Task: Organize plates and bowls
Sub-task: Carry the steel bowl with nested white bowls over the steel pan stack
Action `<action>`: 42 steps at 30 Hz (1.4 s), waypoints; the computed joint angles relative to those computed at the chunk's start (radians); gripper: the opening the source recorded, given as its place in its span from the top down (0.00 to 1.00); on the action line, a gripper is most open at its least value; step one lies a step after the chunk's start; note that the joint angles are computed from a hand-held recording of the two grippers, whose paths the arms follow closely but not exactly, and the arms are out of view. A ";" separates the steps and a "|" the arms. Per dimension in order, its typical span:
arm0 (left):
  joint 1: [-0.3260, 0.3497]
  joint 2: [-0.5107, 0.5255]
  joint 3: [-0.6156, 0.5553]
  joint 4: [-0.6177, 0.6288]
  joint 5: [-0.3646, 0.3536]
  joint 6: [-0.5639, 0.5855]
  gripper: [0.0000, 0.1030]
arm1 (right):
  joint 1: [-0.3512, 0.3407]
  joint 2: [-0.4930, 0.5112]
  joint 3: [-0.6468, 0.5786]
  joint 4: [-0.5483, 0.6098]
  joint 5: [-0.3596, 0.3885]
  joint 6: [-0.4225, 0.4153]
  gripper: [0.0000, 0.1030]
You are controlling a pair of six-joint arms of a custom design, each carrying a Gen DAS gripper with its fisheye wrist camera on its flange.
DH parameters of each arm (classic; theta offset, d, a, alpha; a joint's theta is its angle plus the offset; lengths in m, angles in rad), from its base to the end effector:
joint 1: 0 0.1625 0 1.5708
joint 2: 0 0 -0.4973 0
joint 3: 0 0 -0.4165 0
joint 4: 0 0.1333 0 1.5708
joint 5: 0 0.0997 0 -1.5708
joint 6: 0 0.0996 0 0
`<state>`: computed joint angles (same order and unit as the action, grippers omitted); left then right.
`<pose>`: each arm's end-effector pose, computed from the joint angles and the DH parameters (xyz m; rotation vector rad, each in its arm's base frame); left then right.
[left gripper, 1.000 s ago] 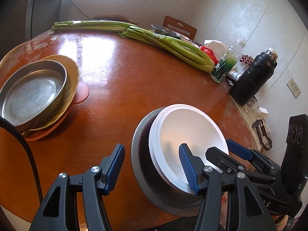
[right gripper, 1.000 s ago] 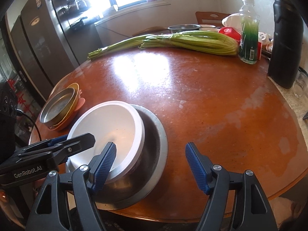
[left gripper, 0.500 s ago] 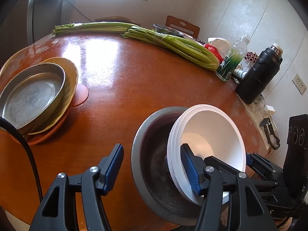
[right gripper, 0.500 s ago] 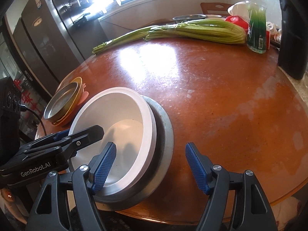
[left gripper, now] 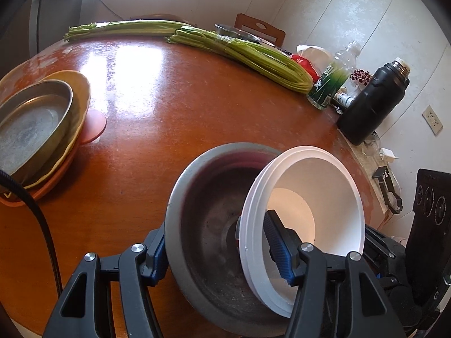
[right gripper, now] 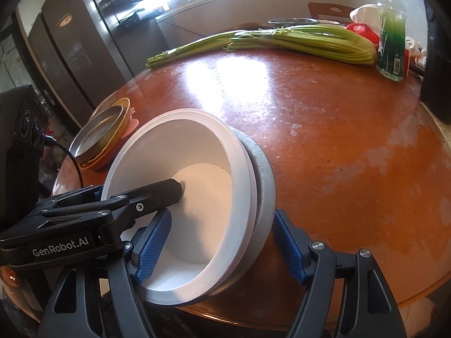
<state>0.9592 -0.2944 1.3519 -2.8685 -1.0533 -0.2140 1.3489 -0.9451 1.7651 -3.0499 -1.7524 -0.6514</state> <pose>-0.3086 -0.7581 -0.1164 0.4492 2.6667 -0.5858 -0.0447 -0.7221 0.2447 0.4776 -2.5717 0.7096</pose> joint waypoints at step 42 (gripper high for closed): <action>-0.015 -0.033 0.058 -0.089 -0.039 0.018 0.41 | 0.026 -0.011 0.031 -0.059 0.005 -0.056 0.36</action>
